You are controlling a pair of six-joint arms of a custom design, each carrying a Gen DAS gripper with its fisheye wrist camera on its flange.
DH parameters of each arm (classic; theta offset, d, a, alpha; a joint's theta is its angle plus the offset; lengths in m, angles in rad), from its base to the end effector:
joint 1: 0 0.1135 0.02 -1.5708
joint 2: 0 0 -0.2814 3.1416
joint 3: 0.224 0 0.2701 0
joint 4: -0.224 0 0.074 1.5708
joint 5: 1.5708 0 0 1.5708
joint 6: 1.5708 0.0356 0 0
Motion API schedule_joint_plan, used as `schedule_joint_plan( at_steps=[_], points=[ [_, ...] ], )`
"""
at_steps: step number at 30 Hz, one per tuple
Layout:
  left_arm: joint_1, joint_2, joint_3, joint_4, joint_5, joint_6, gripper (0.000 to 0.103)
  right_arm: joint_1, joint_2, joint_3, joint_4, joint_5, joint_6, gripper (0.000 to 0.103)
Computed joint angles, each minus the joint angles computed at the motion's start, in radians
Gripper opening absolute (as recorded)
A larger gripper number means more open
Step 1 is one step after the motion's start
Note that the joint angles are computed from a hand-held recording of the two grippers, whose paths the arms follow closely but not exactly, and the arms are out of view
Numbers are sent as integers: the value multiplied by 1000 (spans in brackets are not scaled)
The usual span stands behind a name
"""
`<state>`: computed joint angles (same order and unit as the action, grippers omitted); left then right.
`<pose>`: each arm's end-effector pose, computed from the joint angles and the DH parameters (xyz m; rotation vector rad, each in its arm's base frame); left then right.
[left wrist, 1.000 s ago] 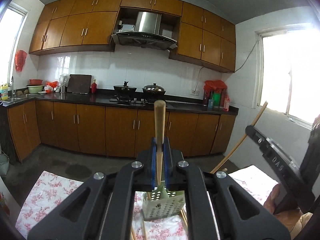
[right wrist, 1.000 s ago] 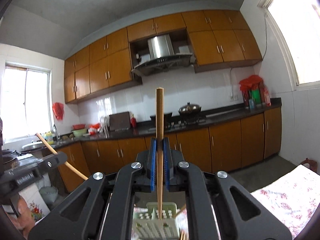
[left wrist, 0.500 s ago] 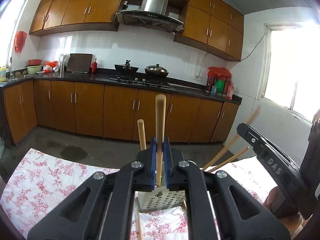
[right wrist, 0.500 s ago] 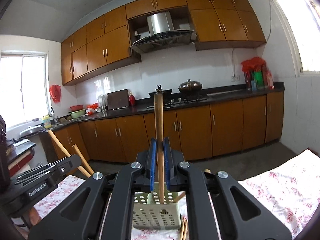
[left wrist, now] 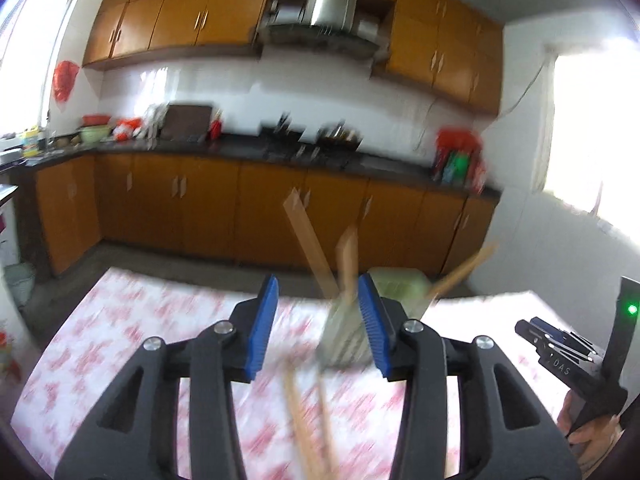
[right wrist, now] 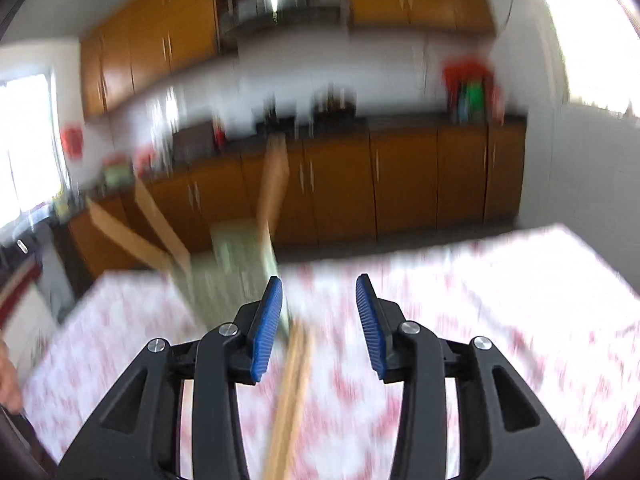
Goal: Organize utensils
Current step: 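Open the right tool into the holder while the left tool releases too, then grasp a third bamboo chopstick with the right tool while the left tool grasps one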
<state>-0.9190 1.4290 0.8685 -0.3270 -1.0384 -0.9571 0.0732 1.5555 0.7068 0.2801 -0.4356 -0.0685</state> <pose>0.2023 -0.2146 0.2315 -0.4305 1.9293 0.0992 0.3224 0.0387 0.1797 -0.4025 2.0765 0.4674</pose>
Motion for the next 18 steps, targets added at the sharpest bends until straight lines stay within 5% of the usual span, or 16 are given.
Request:
schedule_joint_plan(
  at_steps=[2, 9, 18],
  points=[
    [12, 44, -29, -57, 71, -106, 42, 10, 126, 55, -133, -12, -52, 17],
    [64, 175, -172, 119, 351, -220, 29, 118, 284, 56, -178, 36, -91, 15],
    [63, 293, -183, 255, 466, -206, 23, 112, 320, 73, -135, 144, -62, 8]
  ],
)
